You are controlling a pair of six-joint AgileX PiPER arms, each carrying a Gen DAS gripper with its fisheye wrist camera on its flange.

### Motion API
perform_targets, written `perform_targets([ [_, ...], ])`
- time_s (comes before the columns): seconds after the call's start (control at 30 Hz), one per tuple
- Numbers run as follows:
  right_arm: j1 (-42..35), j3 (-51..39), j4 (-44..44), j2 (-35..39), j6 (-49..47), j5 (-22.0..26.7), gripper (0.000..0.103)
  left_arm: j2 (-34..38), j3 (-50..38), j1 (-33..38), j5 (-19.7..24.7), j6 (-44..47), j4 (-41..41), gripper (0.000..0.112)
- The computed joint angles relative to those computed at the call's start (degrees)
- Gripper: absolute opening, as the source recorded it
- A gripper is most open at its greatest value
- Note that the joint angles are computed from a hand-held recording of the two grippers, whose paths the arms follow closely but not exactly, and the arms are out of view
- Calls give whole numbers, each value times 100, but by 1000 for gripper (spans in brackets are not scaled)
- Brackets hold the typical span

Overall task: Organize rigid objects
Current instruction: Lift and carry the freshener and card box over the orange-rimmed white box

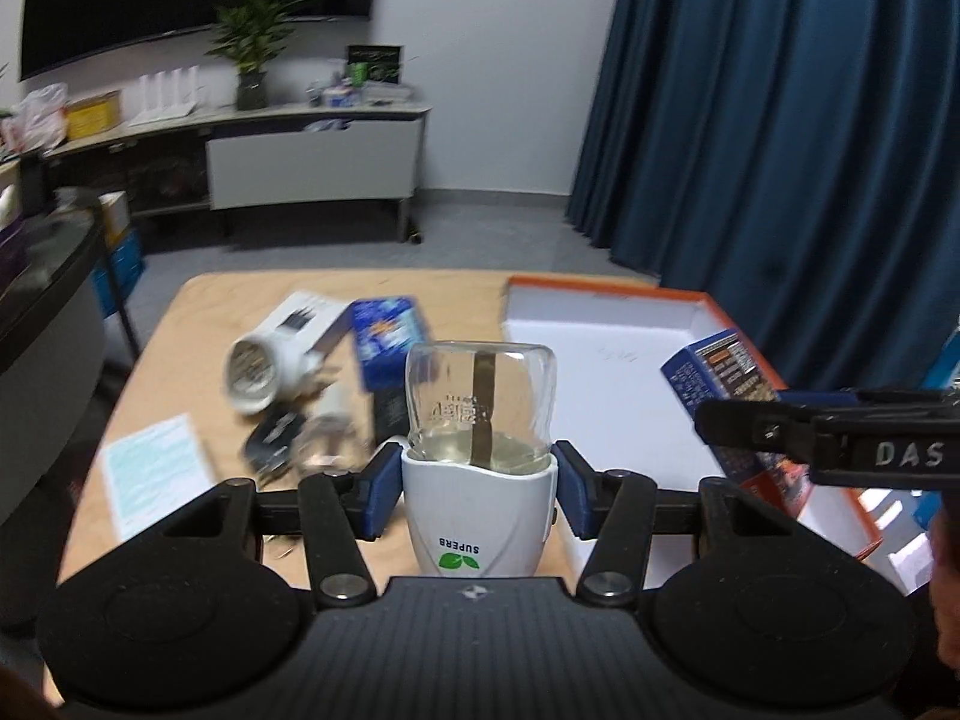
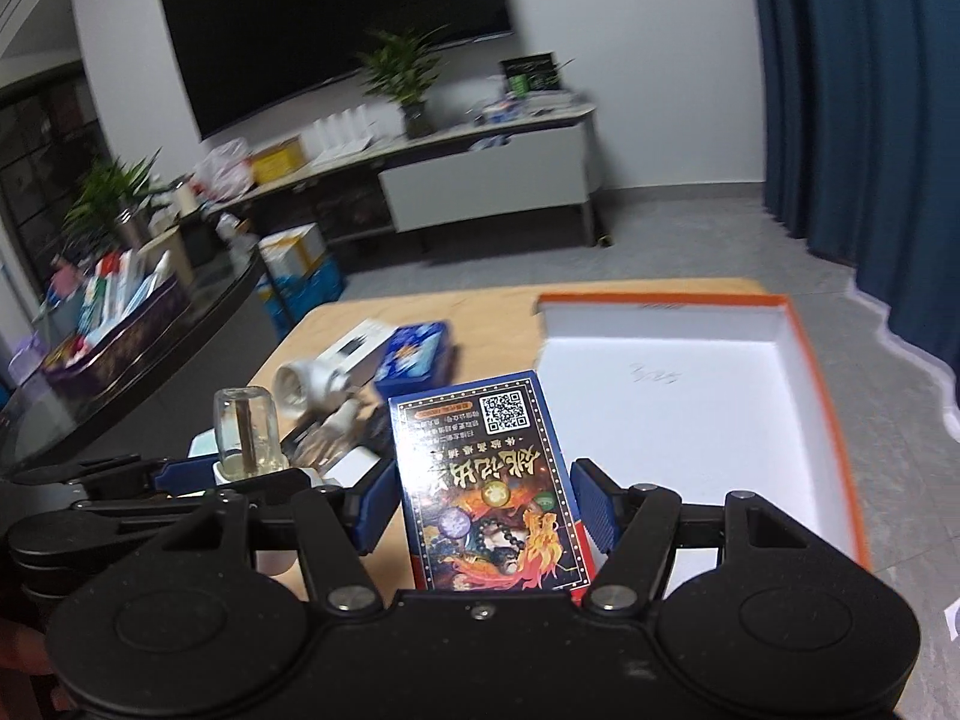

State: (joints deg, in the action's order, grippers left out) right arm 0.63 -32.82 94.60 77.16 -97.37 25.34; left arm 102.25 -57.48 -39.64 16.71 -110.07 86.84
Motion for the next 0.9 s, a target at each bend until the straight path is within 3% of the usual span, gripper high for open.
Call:
perform_targets([
  [0.17,-559,-286,-431,-47,424,105,76,432,-862,-83,-67,816,-610,54],
  [0.33,-975,-831,-1162,3,1285,89,76,819,-1878,-66,-107,2614,-2282,54],
  [0.47,-1140,-1242,-1540,73,1739,-49,76,1195,-2755,-84,113,3966,-3466,54],
  [0.67,-1193,-1683,-1914,466,2260,-302,76,1837,-3851,-65,527,4931,-4502,54],
  [0.9,-1051,-1932,-2247,955,2641,-565,76,2239,-4204,-15,698,5310,-4845,54],
])
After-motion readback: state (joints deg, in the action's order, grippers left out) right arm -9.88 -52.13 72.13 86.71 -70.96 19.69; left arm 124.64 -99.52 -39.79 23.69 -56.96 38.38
